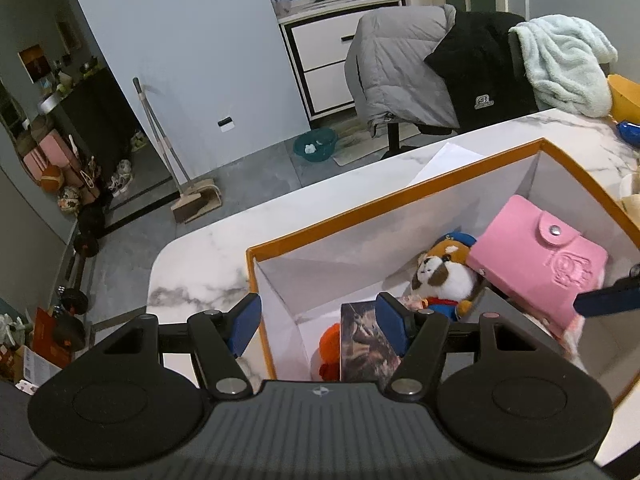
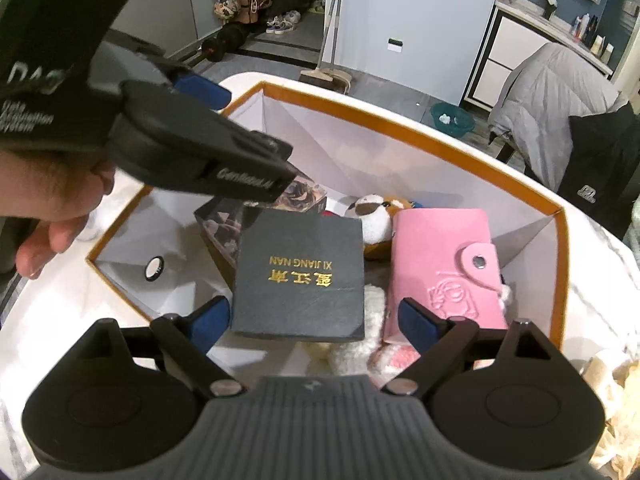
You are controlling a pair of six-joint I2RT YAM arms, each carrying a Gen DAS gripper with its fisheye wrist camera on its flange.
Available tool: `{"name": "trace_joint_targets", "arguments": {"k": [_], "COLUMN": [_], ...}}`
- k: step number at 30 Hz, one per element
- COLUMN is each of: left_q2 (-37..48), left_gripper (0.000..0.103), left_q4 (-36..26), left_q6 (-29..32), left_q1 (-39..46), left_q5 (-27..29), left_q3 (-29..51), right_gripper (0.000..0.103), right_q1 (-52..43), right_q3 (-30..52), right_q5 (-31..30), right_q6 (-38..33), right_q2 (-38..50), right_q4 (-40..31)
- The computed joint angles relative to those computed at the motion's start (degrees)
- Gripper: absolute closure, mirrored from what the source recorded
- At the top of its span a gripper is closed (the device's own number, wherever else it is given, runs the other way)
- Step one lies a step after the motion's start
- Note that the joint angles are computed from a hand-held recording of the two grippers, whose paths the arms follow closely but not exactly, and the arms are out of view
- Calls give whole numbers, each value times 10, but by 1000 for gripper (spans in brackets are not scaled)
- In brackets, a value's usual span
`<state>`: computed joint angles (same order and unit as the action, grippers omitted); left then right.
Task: Organize objects
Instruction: 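Lower the fruit and grey box into the orange box and open both tools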
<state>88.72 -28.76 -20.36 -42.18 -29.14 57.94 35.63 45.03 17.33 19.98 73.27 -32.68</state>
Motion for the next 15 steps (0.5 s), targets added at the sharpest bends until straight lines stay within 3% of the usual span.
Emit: {"name": "trace_joint_targets", "arguments": {"k": [15], "left_q2": [-114], "left_gripper": [28], "left_q4": [-84], "left_q6": [-24], "left_q1": [-60], "left_q5": [-35], "left_q3": [-29], "right_gripper": [12], "right_q1": [137], "right_q3": [42], "right_q5": [85], "right_q6": [89], "right_q2": [-68], "right_q4": [-148]}}
